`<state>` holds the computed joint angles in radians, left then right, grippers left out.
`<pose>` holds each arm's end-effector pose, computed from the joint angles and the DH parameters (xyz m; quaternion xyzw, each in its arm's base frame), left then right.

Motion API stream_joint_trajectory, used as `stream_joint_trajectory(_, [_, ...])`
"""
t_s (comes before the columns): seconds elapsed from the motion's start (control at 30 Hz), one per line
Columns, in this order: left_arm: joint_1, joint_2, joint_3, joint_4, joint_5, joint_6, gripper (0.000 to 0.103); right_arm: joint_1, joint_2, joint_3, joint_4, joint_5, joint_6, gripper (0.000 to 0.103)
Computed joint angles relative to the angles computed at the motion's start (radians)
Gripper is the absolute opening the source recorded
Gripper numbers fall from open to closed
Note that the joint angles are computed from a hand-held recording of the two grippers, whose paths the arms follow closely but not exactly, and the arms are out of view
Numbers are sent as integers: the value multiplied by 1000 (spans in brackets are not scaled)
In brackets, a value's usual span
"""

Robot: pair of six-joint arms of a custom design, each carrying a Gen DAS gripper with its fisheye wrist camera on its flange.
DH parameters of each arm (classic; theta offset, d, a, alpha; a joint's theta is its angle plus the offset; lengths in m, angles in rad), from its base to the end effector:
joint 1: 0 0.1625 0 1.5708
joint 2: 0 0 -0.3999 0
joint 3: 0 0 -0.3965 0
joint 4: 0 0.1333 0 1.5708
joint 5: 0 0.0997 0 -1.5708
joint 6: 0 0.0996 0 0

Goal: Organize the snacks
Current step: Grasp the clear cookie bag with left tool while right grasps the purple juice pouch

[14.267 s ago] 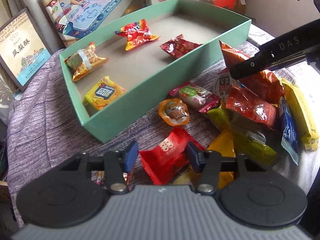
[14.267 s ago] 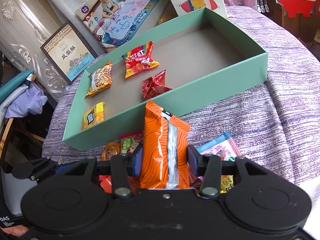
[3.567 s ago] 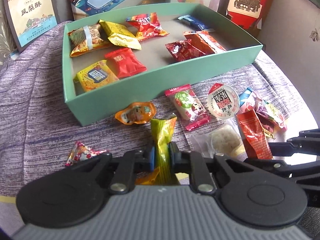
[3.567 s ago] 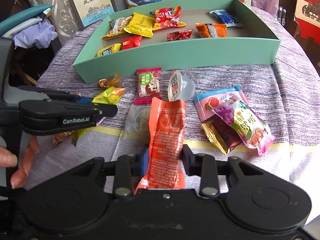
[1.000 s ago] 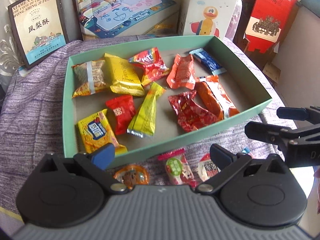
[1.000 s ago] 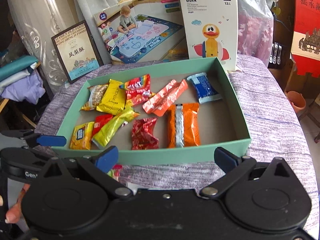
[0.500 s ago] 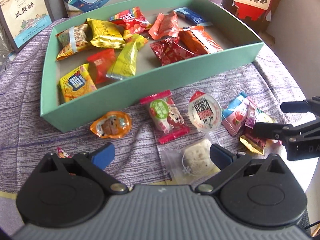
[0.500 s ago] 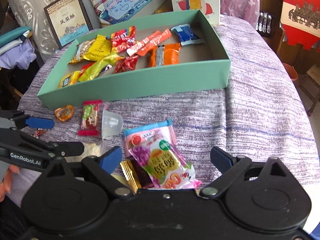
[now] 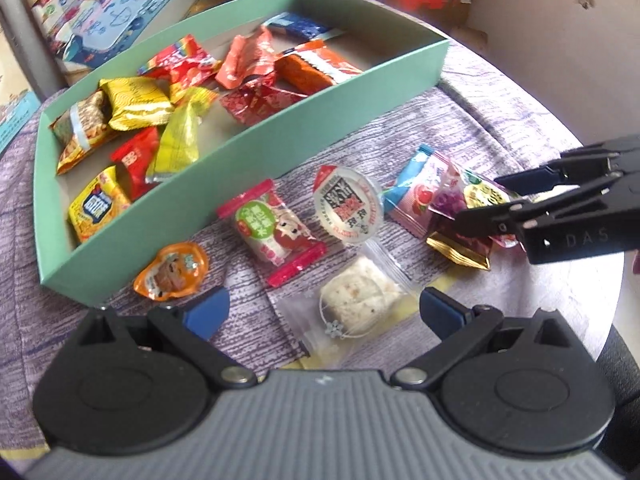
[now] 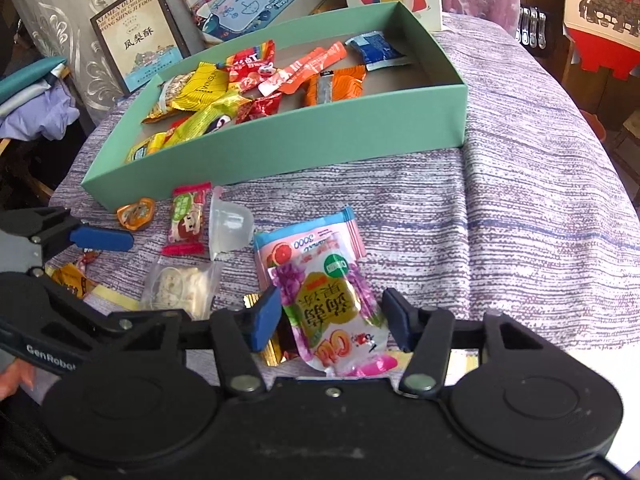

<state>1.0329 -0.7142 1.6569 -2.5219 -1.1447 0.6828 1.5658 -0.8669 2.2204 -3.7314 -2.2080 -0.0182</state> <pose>-0.1758 -0.6352 0.0138 0.5595 0.8014 0.0112 0.2112 0.0717 -0.4714 0.0968 -0.1172 -0.8742 0.3696 0.2924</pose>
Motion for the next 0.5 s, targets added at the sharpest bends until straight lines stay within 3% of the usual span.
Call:
stream_joint_trajectory(0.17, [-13,9,41,-93,3,132,99,0,8,-4,-14,-5,-2,56])
stream_joint_trajectory(0.3, [-10,11,27,-31,-20,149,74,-2,8,-3,-17,-4,-5,56])
stream_joint_trajectory(0.37, [-10,1,32,-16,-28,145,54,-2,15,-4,-31,-6,-11,56])
stream_joint_trajectory(0.5, [-7,-16,35,20,-30,88,49,7,45,-20,-64,-32,-46,58])
